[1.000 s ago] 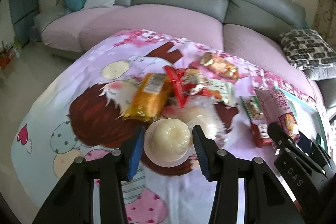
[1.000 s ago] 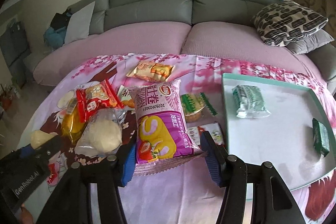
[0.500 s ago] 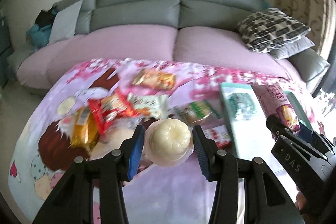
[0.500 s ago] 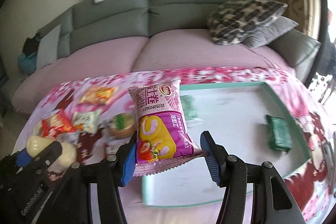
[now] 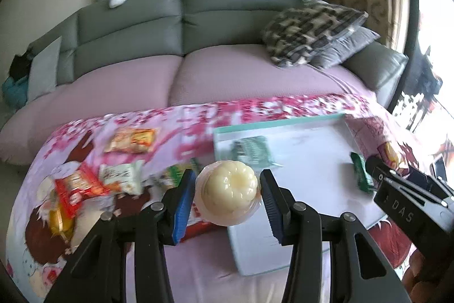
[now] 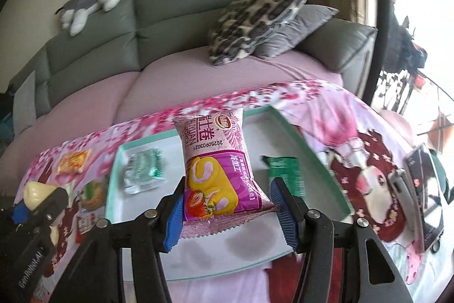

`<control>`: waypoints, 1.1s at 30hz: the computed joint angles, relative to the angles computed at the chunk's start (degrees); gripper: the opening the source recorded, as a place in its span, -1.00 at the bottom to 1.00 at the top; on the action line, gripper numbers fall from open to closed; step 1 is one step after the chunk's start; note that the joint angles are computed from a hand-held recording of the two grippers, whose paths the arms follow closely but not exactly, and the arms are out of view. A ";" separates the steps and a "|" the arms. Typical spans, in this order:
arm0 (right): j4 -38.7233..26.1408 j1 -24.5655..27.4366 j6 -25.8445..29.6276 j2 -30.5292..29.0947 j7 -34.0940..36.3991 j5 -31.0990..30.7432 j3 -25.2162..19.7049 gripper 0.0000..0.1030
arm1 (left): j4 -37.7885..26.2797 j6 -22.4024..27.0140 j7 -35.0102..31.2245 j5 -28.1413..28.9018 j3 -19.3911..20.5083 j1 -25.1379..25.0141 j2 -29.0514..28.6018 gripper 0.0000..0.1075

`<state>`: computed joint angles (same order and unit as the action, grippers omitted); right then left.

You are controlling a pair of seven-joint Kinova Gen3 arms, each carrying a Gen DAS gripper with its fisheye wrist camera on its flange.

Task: Organize snacks
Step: 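Carry both items over the tray and open the left gripper to release the bun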

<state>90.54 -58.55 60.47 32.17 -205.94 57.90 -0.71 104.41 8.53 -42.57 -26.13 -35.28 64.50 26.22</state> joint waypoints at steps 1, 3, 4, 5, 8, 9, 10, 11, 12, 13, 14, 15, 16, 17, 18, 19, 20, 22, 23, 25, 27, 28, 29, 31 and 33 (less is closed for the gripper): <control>0.79 0.01 0.22 -0.43 -0.65 -0.14 0.15 0.17 | -0.69 0.27 -0.58 0.04 1.26 -0.72 0.40 -0.10; 1.82 0.24 0.74 -1.01 -1.39 -0.40 0.10 0.17 | -1.94 0.54 -1.62 0.24 3.66 -2.27 1.31 -0.10; 2.34 0.44 0.86 -1.30 -1.76 -0.47 0.02 0.17 | -2.63 1.05 -1.83 0.45 4.32 -2.59 1.82 -0.10; 2.84 0.68 0.87 -1.59 -2.11 -0.53 -0.14 0.17 | -3.36 1.55 -2.01 0.58 5.10 -3.04 2.39 -0.10; 3.62 1.90 0.20 -1.96 -1.97 -1.14 -0.82 0.17 | -5.38 3.16 -2.44 0.36 7.48 -4.46 3.75 -0.10; 3.55 2.28 -0.02 -1.84 -1.53 -1.53 -1.04 0.17 | -5.98 3.46 -2.46 0.19 8.22 -5.01 4.21 -0.10; 3.40 2.67 -0.37 -1.65 -0.87 -1.88 -1.22 0.17 | -6.64 3.75 -2.50 0.09 9.03 -5.68 4.71 -0.10; 3.46 3.04 -1.13 -1.51 -0.46 -2.02 -1.28 0.17 | -7.56 4.36 -2.76 0.19 10.32 -6.78 5.31 -0.10; 3.54 3.31 -1.94 -1.35 -0.26 -2.11 -1.26 0.17 | -8.49 5.03 -2.95 0.35 11.59 -7.89 5.90 -0.10; 3.51 3.71 -2.89 -1.11 0.11 -2.37 -1.25 0.17 | -9.23 5.54 -3.06 0.45 12.68 -8.86 6.39 -0.10; 3.51 4.02 -3.72 -0.90 0.44 -2.63 -1.14 0.17 | -10.16 6.24 -3.52 0.60 14.18 -10.20 6.97 -0.10; 3.44 4.48 -4.68 -0.64 0.95 -3.15 -1.09 0.17 | -10.81 6.77 -3.88 0.53 15.21 -11.13 7.46 -0.10; 3.37 4.67 -5.35 -0.43 1.36 -3.59 -0.93 0.17 | -11.28 7.24 -3.94 0.39 15.75 -11.53 7.81 -0.10; 3.39 4.84 -6.00 -0.25 1.75 -3.96 -0.71 0.17 | -12.01 8.02 -4.26 0.35 16.69 -12.29 8.31 -0.10; 3.20 5.02 -6.43 -0.01 2.35 -4.50 -0.54 0.17 | -12.57 8.61 -4.55 0.34 17.65 -13.05 8.70 -0.10; 2.87 5.17 -6.61 0.27 3.12 -5.16 -0.39 0.17 | -13.06 9.13 -4.87 0.38 18.64 -13.84 9.00 -0.10; 2.67 5.16 -6.76 0.46 3.66 -5.64 -0.14 0.17 | -13.79 9.94 -5.41 0.65 19.99 -14.92 9.42 -0.10; 2.05 5.30 -7.00 0.88 5.25 -6.79 0.12 0.17 | -14.77 11.06 -5.91 0.88 21.61 -16.11 9.99 -0.10; 1.88 5.28 -7.11 0.99 5.81 -7.28 0.32 0.17 | -15.10 11.56 -5.86 0.87 21.94 -16.25 10.25 -0.10; 1.36 5.30 -7.10 1.36 7.32 -8.36 0.55 0.17 | -15.76 12.75 -5.83 0.60 22.45 -16.37 10.72 -0.10; 0.20 5.49 -6.27 2.03 9.70 -9.93 0.60 0.17 | -16.19 13.71 -5.98 0.23 23.19 -16.63 11.00 -0.10; -0.33 5.54 -5.85 2.33 10.67 -10.73 0.69 0.17 | -16.45 14.18 -6.06 0.18 23.66 -16.90 11.08 -0.09; -0.24 5.42 -6.10 2.32 10.85 -11.01 1.00 0.17 | -16.64 14.65 -6.27 0.23 24.27 -17.33 11.06 -0.09; 0.04 5.20 -6.72 2.12 11.01 -11.36 1.45 0.18 | -16.83 15.19 -6.44 0.13 25.01 -17.79 11.03 -0.09; -0.06 4.92 -6.44 2.12 11.55 -11.68 1.74 0.19 | -17.13 16.10 -6.58 -0.49 25.18 -17.54 11.12 -0.09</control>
